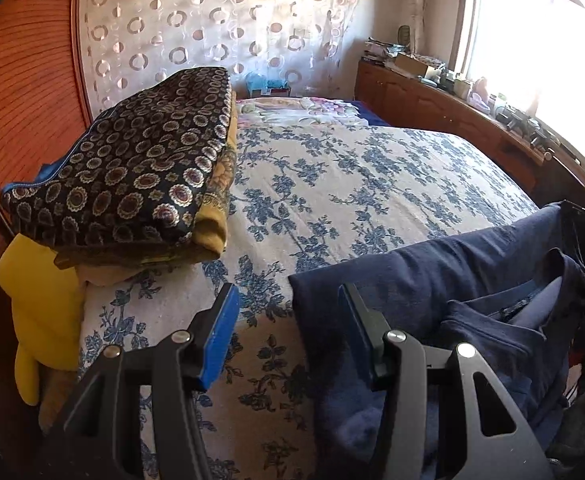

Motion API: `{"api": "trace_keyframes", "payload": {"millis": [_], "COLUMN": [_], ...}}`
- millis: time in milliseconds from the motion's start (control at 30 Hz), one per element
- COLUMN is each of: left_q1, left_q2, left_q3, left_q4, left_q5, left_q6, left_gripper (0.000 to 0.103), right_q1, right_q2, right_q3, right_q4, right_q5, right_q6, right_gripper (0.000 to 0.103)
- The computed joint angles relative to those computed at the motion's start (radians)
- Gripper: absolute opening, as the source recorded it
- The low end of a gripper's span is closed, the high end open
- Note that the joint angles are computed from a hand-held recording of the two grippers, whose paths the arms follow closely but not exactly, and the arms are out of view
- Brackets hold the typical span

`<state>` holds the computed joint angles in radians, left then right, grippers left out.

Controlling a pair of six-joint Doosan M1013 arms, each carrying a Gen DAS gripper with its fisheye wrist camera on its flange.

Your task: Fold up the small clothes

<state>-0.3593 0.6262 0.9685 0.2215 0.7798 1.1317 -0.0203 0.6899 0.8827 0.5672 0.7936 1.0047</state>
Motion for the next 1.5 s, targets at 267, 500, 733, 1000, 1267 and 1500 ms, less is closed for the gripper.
{"api": "trace_keyframes", "payload": {"millis": [267, 500, 733, 1000, 1267, 1500], "left_q1": [0.010, 0.019, 0.029, 0.031, 0.024, -0.008], "left_q2": [0.014, 0.041, 0.048, 0.047, 0.000, -0.123], "left_q3": [-0.024, -0.064, -0.065, -0.055, -0.012, 0.093], "left_q4": [-0.050, -0.127, -0.212, -0.278, -0.373, -0.341], "left_q5": [0.019, 0.063, 0.084, 0.070, -0.006, -0.162], "left_q6": [0.024, 0.077, 0.122, 0.186, 0.301, 0.333], "left_gripper": [0.050, 0.050, 0.050, 0.050, 0.004, 0.003], "right_q1": [0.006, 0.007, 0.009, 0.013, 0.005, -0.002], "right_q2": [0.035, 0.068, 0.122, 0.128, 0.076, -0.055], "right_q3": [-0.059, -0.116, -0.192, -0.200, -0.108, 0.030], "right_q4": [-0.101, -0.126, -0.144, -0.143, -0.010, 0.152], "right_q5": [0.050, 0.122, 0.245, 0.271, 0.230, 0.098], "right_q6": [0.105, 0.079, 0.090, 0.068, -0.063, -0.222], "right_gripper": [0.011, 0.071, 0.071, 0.062, 0.010, 0.009]}}
